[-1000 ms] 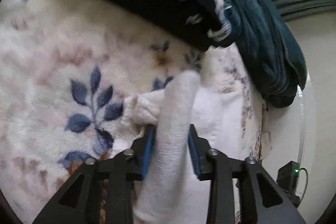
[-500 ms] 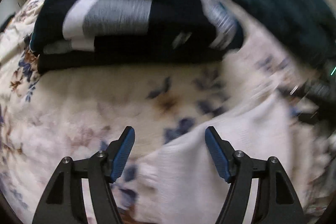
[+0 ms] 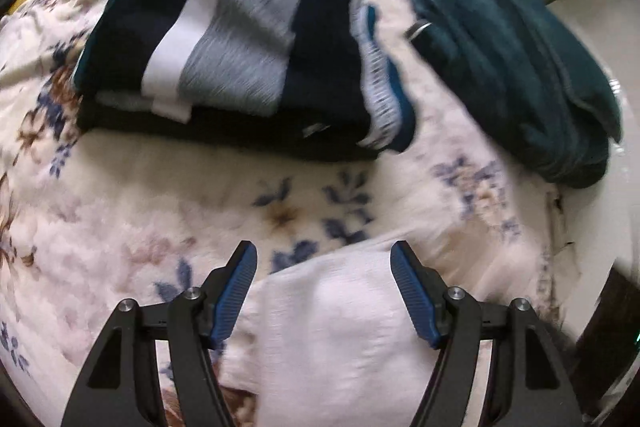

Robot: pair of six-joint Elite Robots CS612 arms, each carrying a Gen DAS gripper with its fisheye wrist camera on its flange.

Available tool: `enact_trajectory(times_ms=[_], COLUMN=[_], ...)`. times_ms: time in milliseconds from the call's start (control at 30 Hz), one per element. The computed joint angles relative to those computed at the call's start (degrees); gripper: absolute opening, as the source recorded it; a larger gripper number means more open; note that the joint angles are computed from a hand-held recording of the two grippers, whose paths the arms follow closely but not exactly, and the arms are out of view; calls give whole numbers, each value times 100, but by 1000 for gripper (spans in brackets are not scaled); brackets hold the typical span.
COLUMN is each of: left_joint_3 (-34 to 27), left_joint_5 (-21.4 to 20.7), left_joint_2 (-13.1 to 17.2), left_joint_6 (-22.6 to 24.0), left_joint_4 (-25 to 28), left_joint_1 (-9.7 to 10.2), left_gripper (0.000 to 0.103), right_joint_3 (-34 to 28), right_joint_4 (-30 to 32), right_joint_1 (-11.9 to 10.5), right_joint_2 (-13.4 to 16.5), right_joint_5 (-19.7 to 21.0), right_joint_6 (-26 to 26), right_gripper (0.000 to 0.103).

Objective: Fold small clothes
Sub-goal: 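Grasp the sweater hem with the right tool and fold it toward the collar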

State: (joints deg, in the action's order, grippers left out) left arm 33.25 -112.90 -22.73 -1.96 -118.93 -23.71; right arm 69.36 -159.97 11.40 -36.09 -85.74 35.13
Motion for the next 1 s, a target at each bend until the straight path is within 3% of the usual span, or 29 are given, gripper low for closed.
enact_trajectory(times_ms=[100, 200, 233, 267, 300, 333, 433, 500, 567, 633, 700, 800, 900, 1000], left_joint_3=[-71, -96, -94, -32, 68, 225, 507, 667, 796, 869, 940, 980, 1001, 662], left_joint_5=[-375, -523, -475, -487, -346, -139, 280, 363, 438, 449, 543, 668, 559, 88], left_joint_2=[25, 85, 101, 71, 27, -46, -141, -195, -265, -319, -364, -418, -495, -355], left_joint_6=[78, 377, 539, 735, 938, 1028, 1311, 1402, 1446, 1472, 1506, 1364, 644, 90], left_joint_4=[43, 210, 321, 430, 514, 475, 640, 568, 473, 446, 433, 359, -41, -162], left_joint_1=[-16, -114, -170, -183, -220, -257, -316, -308, -290, -273, -276, -269, -188, -121], left_gripper=[68, 68, 68, 68, 68, 68, 68, 67, 68, 68, 67, 67, 67, 68], right_joint_3=[114, 153, 173, 234, 301, 411, 690, 958, 1145, 1193, 1060, 469, 3, 3], right_joint_4=[256, 632, 727, 793, 724, 530, -102, -909, -1670, -1859, -1296, 131, 1140, 1353], right_joint_1=[170, 217, 190, 138, 96, 53, -97, -214, -296, -307, -285, -192, -53, -1], right_joint_2=[-46, -40, -42, -66, -88, -125, -197, -236, -252, -281, -311, -152, 24, 71], right_joint_5=[5, 54, 207, 487, 726, 958, 1630, 1971, 1959, 1542, 1028, 385, 258, 515], right_joint_6=[-651, -841, -809, -712, -537, -357, 183, 988, 1837, 2417, 2426, 1912, 1265, 1272], right_gripper=[12, 18, 23, 42, 55, 57, 57, 57, 57, 57, 57, 56, 46, 45])
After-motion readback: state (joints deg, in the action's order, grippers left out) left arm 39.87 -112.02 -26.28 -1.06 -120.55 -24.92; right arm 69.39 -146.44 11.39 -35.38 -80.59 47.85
